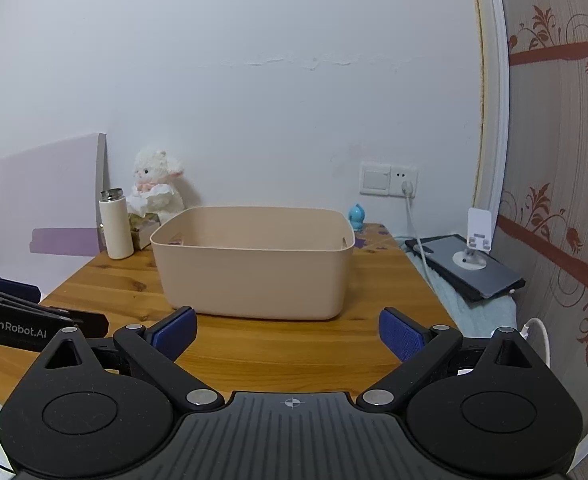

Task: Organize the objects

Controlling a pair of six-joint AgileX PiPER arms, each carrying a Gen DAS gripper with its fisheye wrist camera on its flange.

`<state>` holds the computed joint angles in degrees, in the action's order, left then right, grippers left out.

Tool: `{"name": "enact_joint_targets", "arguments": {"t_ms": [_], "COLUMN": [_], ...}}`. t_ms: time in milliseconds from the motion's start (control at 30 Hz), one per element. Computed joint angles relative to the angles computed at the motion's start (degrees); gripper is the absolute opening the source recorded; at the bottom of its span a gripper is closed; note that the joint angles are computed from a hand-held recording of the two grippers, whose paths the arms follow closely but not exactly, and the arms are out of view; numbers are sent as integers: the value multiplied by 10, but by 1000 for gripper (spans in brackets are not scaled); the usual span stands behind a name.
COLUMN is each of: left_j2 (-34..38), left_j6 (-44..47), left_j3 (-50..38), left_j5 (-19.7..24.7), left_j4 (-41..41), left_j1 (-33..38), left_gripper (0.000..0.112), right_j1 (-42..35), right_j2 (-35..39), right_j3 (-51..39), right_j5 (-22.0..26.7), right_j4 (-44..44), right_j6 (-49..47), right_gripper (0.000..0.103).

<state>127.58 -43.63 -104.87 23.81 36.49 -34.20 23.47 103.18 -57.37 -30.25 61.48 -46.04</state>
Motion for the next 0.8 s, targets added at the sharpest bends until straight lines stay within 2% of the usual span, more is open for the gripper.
{"name": "enact_joint_targets", "arguments": {"t_ms": [333,600,800], "left_j2": [-38,-49,-45], "left_j6": [-73,-78,-49], "left_j3": [51,61,56], "left_j5": [-11,-12,-12], "left_j4": [74,80,54], "left_j1": [-12,-12,-6], "left_gripper": [95,95,95], "right_j1": [5,5,5], "right_j2": [-11,-9,-3], "right_j3": [10,7,-2], "right_j5": [-3,-2,3], "right_j4": [-7,2,15], "right_j6": [6,-1,-12], "right_gripper": [99,99,99]}}
